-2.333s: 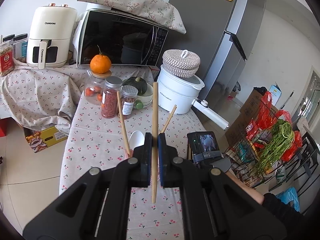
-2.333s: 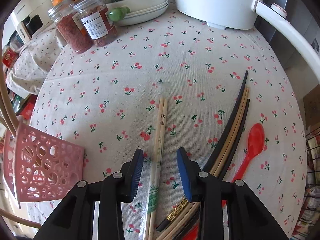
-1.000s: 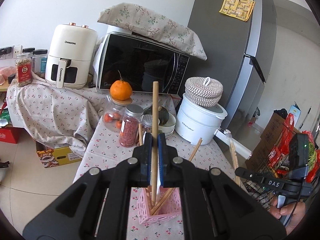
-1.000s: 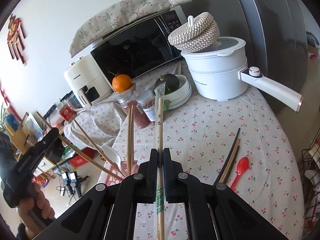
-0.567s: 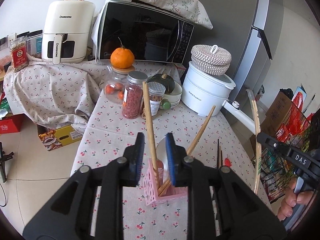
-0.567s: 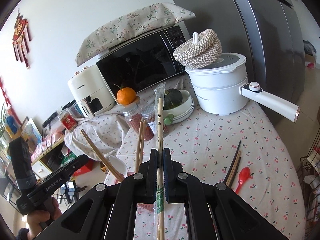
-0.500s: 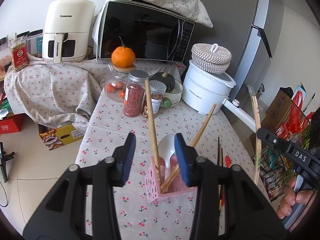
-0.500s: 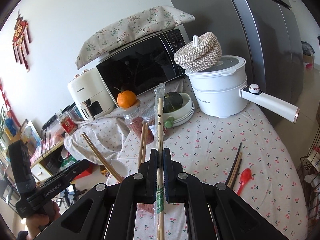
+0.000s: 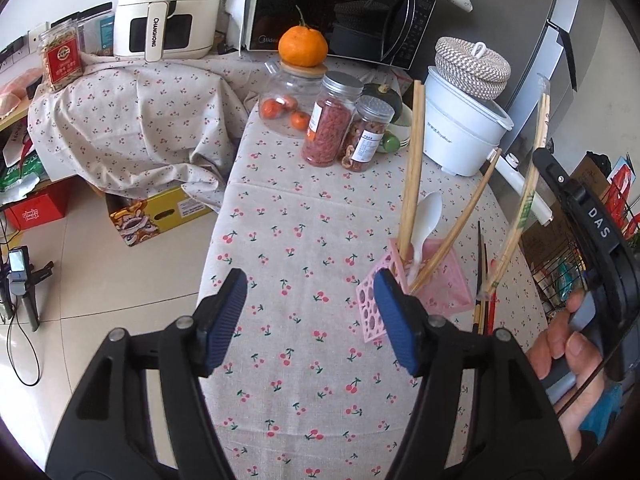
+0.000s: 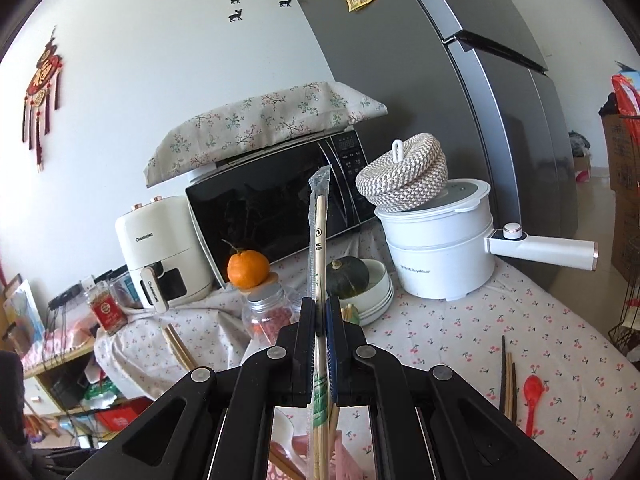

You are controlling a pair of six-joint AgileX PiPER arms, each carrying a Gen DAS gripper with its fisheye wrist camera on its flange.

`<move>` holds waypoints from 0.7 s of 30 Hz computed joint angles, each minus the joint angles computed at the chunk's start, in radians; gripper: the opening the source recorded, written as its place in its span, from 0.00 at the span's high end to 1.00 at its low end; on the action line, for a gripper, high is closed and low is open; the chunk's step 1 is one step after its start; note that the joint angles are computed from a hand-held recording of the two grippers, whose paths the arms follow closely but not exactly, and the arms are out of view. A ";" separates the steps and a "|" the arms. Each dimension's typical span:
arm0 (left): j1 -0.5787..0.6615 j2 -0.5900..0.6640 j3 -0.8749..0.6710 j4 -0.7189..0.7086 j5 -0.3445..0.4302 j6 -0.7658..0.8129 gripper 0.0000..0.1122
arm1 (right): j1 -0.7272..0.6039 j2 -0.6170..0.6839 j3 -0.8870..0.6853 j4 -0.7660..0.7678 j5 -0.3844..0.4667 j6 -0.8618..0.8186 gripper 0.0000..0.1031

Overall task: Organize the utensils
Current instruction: 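Lower the green-labelled chopstick into the basket and open the right tool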

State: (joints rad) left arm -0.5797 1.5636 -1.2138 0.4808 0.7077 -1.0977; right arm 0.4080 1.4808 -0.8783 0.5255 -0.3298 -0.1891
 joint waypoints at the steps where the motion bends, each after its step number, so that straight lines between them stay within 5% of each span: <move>1: 0.006 -0.002 0.003 -0.013 -0.004 0.013 0.41 | 0.027 0.021 0.005 0.058 -0.050 -0.053 0.95; 7: 0.004 0.013 -0.015 -0.030 -0.001 0.049 0.41 | 0.143 0.117 0.022 0.223 -0.307 -0.229 0.95; 11: 0.011 0.033 -0.037 -0.053 -0.008 0.075 0.41 | 0.179 0.149 0.031 0.258 -0.402 -0.255 0.95; 21: 0.012 0.048 -0.054 -0.071 0.003 0.077 0.40 | 0.155 0.089 0.132 0.134 -0.326 -0.091 0.87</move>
State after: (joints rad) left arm -0.5674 1.6116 -1.2679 0.4095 0.7103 -1.0203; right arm 0.5632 1.5701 -0.7462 0.6594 -0.6558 -0.2801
